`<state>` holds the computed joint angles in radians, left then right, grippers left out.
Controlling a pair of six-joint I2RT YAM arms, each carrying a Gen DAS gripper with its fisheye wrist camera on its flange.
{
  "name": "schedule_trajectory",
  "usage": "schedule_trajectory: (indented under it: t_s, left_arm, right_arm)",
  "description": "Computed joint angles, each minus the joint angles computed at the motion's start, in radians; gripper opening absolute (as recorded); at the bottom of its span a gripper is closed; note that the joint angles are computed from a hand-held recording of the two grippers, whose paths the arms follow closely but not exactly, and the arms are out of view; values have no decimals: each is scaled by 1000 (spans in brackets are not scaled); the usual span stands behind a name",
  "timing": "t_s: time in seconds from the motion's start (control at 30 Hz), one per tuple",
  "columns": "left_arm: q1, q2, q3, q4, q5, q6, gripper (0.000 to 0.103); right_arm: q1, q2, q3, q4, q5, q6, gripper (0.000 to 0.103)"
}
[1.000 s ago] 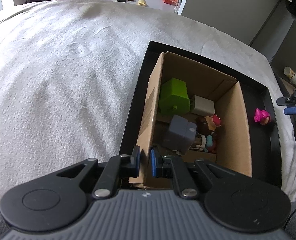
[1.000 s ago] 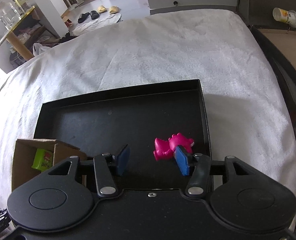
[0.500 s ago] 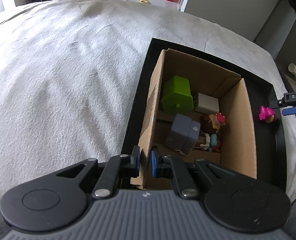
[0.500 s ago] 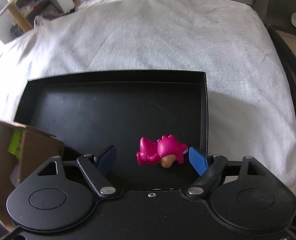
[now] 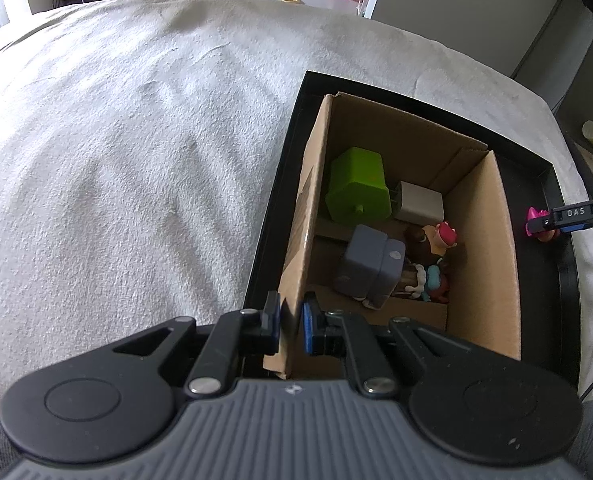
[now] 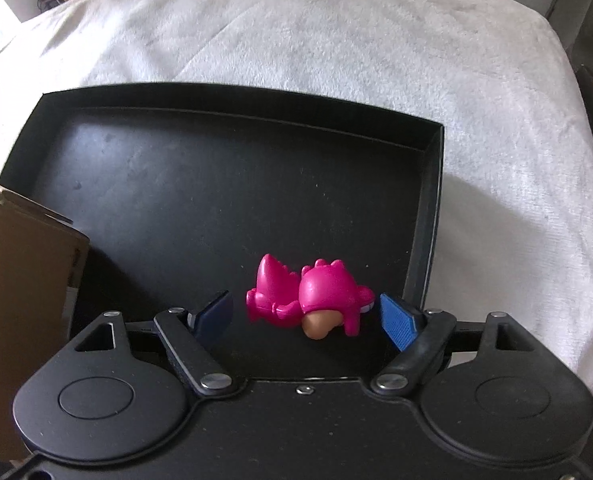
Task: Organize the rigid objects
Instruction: 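Carry the pink dinosaur into the box with the right gripper and release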
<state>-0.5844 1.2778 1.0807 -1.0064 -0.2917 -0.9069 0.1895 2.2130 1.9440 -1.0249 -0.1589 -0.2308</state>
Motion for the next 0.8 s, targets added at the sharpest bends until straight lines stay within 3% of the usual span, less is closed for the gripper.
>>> schedule_trajectory:
  t_s: [0.07, 0.1, 0.13, 0.27, 0.8]
  left_arm:
    - [0, 0, 0, 0, 0, 0, 10]
    - [0, -1, -1, 1, 0, 2, 10]
    - [1, -3, -4, 2, 0, 2, 10]
    - [2, -6, -6, 4, 2, 3, 10]
    - [4, -40, -24, 23, 14, 3, 11]
  right_arm:
    - [4, -10, -31, 34, 20, 14, 76]
    - [4, -6, -34, 34, 22, 21, 67]
    - [4, -5, -37, 32, 20, 28, 66]
    - [12, -65, -110, 75, 9, 35, 66]
    - [96, -276, -181, 6, -20, 25, 66]
